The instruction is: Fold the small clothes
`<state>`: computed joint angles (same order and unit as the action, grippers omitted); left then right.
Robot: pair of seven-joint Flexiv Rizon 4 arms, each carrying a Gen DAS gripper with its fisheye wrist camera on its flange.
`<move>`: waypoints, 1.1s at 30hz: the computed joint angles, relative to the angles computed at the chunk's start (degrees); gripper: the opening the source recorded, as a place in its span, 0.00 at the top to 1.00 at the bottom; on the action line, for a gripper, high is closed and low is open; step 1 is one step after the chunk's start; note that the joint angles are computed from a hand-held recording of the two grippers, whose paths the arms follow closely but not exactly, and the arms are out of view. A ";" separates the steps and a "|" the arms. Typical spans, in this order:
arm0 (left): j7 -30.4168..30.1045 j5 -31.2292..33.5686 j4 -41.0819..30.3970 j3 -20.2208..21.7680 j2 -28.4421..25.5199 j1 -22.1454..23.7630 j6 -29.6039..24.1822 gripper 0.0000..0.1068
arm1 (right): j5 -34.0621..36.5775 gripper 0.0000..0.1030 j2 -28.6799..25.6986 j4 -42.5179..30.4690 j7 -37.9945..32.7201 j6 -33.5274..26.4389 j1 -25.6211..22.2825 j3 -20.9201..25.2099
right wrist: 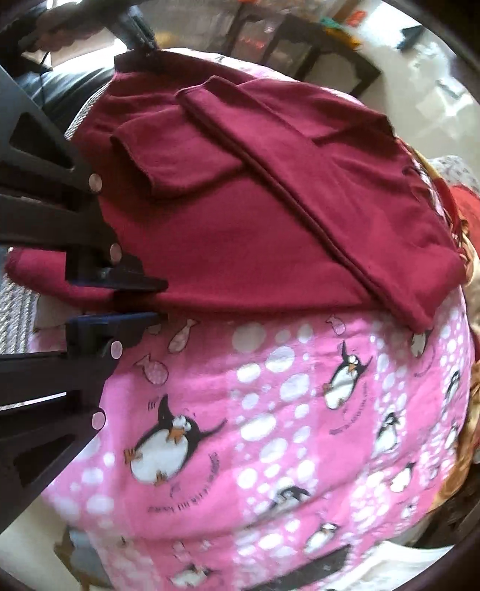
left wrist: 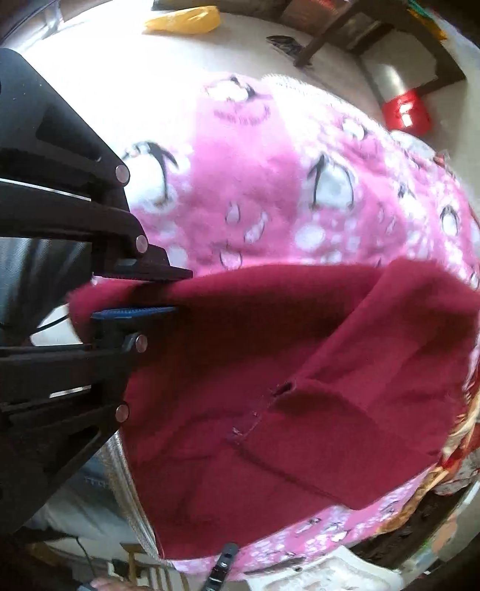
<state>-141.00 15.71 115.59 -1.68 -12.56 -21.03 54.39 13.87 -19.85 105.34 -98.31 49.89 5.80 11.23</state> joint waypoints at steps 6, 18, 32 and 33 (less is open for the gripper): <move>-8.03 11.98 -8.88 0.63 -1.50 -1.26 1.78 0.17 | 7.45 0.10 -3.18 -10.08 -10.57 3.48 -1.57 2.52; 8.24 -2.87 -23.17 2.20 -20.13 -0.88 1.82 0.93 | -11.56 0.15 -21.72 -21.09 -9.03 16.24 7.46 -3.47; 9.22 -6.47 -16.33 4.56 -16.09 -2.45 5.79 0.89 | -10.69 0.00 -25.71 -21.56 -9.99 23.20 0.21 5.33; 9.36 -6.72 -16.89 4.33 -16.49 -2.28 5.67 0.89 | -10.80 0.00 -25.02 -20.41 -9.83 23.73 0.12 5.35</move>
<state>-131.64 8.99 98.70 2.65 -29.05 -23.31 60.06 3.07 -44.87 84.93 -108.14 73.62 5.92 16.58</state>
